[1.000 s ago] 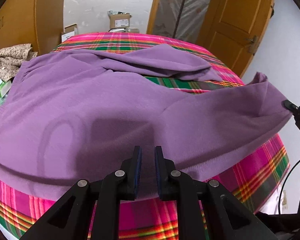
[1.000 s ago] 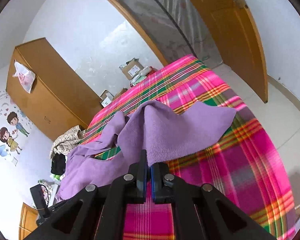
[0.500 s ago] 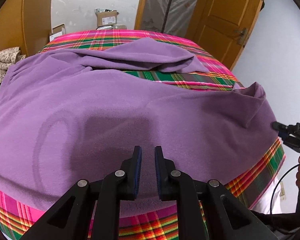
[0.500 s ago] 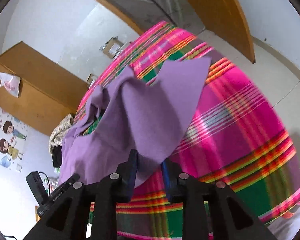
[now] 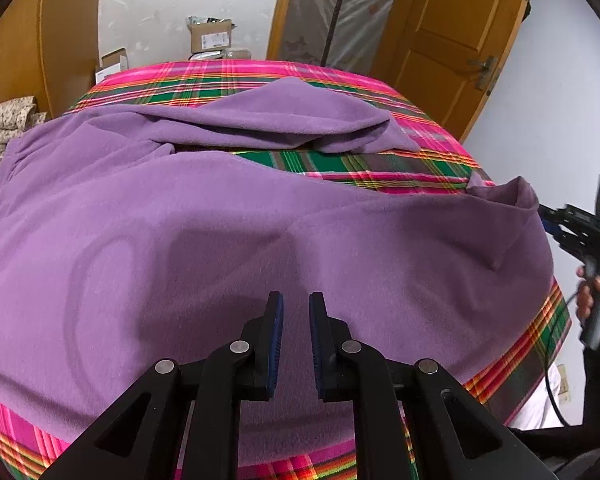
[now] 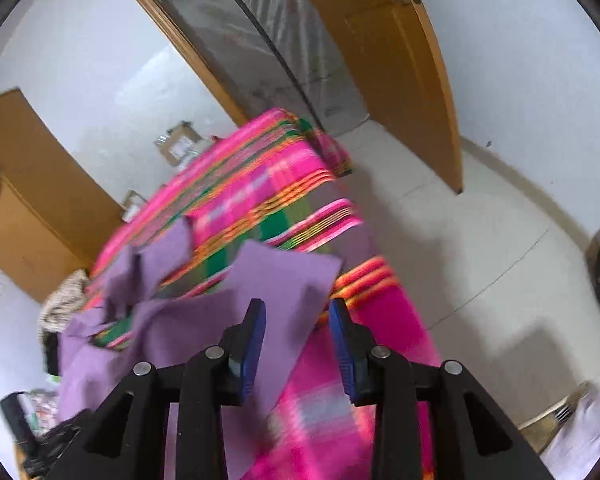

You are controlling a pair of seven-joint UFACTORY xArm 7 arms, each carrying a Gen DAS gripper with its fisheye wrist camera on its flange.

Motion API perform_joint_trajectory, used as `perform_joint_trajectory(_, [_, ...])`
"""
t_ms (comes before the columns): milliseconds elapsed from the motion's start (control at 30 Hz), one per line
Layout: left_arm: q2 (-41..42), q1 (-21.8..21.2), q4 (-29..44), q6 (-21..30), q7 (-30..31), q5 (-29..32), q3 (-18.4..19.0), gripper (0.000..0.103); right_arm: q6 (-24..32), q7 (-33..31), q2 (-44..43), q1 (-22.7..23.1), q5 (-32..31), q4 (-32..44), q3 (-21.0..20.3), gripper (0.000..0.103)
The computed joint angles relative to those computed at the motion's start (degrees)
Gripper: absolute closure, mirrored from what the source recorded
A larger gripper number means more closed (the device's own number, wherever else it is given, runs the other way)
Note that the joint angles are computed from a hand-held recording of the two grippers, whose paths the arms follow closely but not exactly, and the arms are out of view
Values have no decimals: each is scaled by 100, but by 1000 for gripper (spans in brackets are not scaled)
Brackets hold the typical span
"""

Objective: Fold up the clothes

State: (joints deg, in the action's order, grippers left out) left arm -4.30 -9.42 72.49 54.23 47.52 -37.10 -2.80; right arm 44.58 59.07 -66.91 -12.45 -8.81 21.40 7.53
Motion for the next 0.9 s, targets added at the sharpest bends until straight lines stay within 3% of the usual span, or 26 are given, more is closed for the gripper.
perform_joint_trajectory(267, [127, 13, 123, -74, -160, 72, -34, 90, -181, -300, 1042, -136, -323, 327, 36, 69])
perform_joint_trajectory(333, [151, 15, 146, -70, -178, 86, -46, 90, -184, -332, 1151, -111, -349, 381, 15, 95])
perform_joint_trajectory(367, [156, 16, 152, -63, -177, 89, -50, 90, -198, -325, 1114, -97, -342, 364, -7, 99])
perform_joint_trajectory(500, [152, 26, 164, -40, -139, 60, -51, 90, -125, -232, 706, -112, -334, 246, 17, 99])
perform_joint_trajectory(600, [135, 30, 160, -4, -80, 1, -46, 90, 330, -49, 71, -220, -365, 195, 126, 99])
perform_joint_trajectory(900, [-50, -25, 35, 271, 336, -282, -18, 90, 2442, 491, -1872, -317, -549, 251, 482, 99])
